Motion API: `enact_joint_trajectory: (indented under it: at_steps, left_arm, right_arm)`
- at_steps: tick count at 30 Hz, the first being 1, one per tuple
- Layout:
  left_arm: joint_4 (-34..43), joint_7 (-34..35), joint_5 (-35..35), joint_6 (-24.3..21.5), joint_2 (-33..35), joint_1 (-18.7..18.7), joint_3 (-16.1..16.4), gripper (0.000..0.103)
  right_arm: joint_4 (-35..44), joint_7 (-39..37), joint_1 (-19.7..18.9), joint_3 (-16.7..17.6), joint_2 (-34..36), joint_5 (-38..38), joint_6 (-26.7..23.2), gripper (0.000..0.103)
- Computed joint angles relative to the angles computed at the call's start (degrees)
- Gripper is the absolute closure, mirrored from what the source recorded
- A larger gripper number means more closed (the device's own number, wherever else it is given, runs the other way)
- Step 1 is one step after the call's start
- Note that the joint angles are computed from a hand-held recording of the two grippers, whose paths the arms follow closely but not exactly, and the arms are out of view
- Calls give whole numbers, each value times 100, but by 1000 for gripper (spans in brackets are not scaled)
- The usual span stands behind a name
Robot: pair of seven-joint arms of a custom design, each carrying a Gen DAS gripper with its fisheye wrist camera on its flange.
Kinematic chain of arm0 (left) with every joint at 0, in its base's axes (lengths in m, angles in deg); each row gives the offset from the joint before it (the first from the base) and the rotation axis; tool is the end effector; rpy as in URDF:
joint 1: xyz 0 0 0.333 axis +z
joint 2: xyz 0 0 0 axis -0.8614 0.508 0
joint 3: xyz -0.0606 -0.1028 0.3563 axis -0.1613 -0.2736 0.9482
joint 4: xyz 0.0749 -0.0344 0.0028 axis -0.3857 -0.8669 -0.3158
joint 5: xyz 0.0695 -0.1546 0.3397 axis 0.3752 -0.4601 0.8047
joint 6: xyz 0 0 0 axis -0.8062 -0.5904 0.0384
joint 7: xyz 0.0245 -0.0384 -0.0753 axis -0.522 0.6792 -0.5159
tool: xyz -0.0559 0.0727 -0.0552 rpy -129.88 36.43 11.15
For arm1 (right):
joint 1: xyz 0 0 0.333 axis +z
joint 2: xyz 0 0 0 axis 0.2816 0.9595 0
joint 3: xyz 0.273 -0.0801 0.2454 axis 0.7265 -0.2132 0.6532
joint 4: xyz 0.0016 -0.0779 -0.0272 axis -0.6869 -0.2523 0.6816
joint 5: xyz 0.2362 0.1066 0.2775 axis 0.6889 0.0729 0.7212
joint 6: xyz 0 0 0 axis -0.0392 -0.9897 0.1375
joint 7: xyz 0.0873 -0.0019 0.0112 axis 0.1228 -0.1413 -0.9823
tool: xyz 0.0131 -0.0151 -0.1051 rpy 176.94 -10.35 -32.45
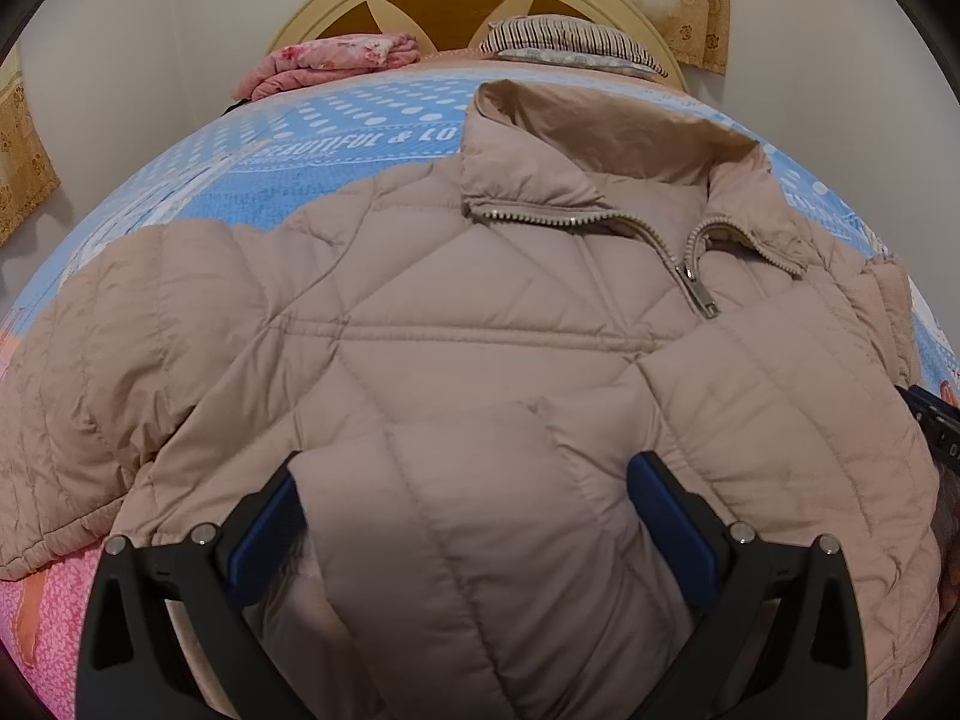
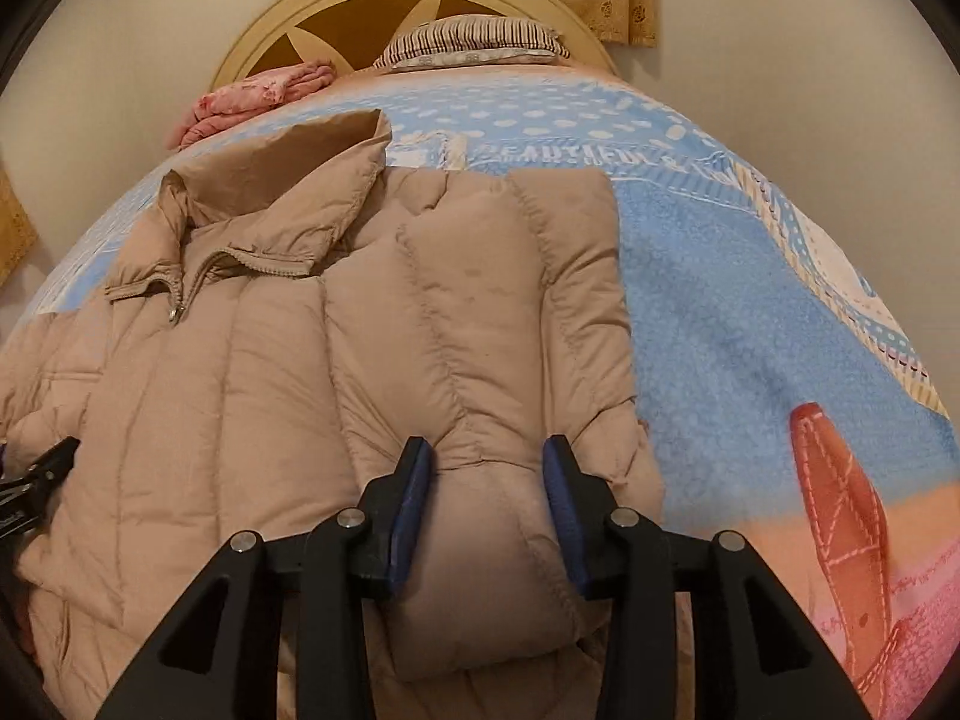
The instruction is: Fold large clothes
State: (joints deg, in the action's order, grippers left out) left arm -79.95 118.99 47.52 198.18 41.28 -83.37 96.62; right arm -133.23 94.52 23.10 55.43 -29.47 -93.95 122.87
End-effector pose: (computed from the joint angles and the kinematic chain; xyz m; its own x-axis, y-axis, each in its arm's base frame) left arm 0.6497 -0.1618 0.4091 -0.0920 -0.9957 -0.0082 -0.7641 0.0759 -0.6406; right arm 0.6518 0.0199 0.4142 -0.1910 -0.9814 -0.0190 -0.7624 0.1605 -0.6269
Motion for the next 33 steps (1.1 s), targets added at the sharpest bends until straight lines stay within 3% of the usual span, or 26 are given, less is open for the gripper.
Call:
enact_joint_trajectory:
  at_steps: [2, 4, 7, 9, 11, 13, 15, 17, 19, 24, 26, 29, 33]
  left_arm:
    - [6, -12, 11, -7, 3, -11, 11, 0]
    - [7, -25, 32, -5, 5, -20, 28, 0]
    - [6, -26, 22, -1, 5, 3, 0, 0]
    - [21, -51, 42, -8, 18, -35, 35, 0]
    - [11, -40, 47, -4, 10, -14, 26, 0]
    - [4, -39, 38, 1, 6, -2, 8, 0]
    - [13, -57, 52, -6, 13, -25, 31, 0]
    - [6, -53, 45, 5, 11, -10, 14, 0]
    - [5, -46, 32, 8, 13, 1, -2, 0]
    - [-4, -19, -2, 8, 9, 21, -34, 0]
    - [0, 5, -23, -8, 3, 46, -65, 0]
    - [-2, 257, -168, -136, -68, 347, -403, 0]
    - [-240, 246, -140, -372, -475, 529, -471, 0]
  right_arm:
    - [41, 112, 157, -166, 22, -164, -59, 62]
    - [33, 45, 48, -51, 9, -100, -81, 62]
    - [135, 96, 145, -24, -180, -120, -596, 63]
    - [-73, 154, 10, 197, -425, 91, -279, 63]
    - [-112, 181, 130, 251, -557, -22, -227, 62]
    - [-69, -417, -86, 763, -503, 374, -235, 62]
    - [20, -694, -70, 912, -342, 581, -294, 62]
    - [110, -609, 160, 738, -137, 498, -399, 62]
    - [4, -267, 457, 365, -12, 209, -50, 62]
    - [-91, -232, 432, 333, 3, 216, 196, 62]
    - [-106, -100, 600, 152, 13, 109, 238, 62]
    - [-41, 217, 971, -237, 36, -247, 152, 62]
    - [-36, 319, 862, -135, 30, -371, 151, 62]
